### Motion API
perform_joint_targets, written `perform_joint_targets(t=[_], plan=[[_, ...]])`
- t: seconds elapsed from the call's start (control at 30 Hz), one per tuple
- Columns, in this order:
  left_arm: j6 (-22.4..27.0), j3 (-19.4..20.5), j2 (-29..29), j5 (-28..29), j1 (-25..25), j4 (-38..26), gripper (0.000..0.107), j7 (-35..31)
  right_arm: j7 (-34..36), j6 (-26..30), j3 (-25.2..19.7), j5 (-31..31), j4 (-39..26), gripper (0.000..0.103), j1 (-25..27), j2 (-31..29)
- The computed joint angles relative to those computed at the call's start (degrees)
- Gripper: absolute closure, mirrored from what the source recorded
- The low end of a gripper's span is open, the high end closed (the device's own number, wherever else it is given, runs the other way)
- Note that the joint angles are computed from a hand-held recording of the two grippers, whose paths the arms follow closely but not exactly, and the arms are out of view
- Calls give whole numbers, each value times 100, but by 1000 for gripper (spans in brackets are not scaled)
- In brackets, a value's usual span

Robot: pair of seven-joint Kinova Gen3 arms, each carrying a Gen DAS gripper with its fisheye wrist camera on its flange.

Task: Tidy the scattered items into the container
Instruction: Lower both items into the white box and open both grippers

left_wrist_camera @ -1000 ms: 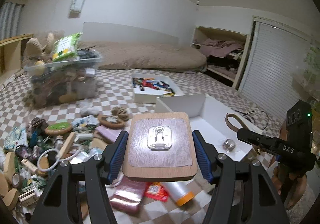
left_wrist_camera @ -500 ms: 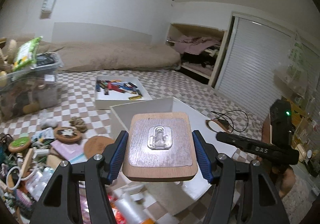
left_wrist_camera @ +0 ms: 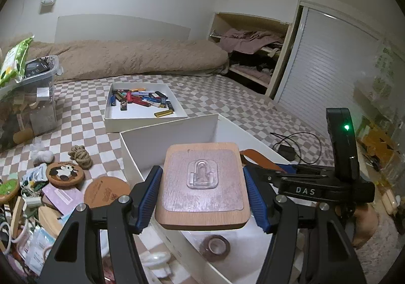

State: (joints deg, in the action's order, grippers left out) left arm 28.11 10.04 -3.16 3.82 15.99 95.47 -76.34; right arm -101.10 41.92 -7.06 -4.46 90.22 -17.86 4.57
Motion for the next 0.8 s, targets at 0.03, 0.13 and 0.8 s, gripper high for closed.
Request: perform_joint_targets(t=[0.03,0.13,0.8], plan=[[33,-10,57,29,-3,-65,44,-21,37,125,4,-17,-122,57,7,84],[53,7,173,-82,-4,-182,44,97,79,474,11,3,-469,57,-14,336],[585,-28,891,-76,156,-846,44,54,344,526,66,-218,-112,23,163,-68]])
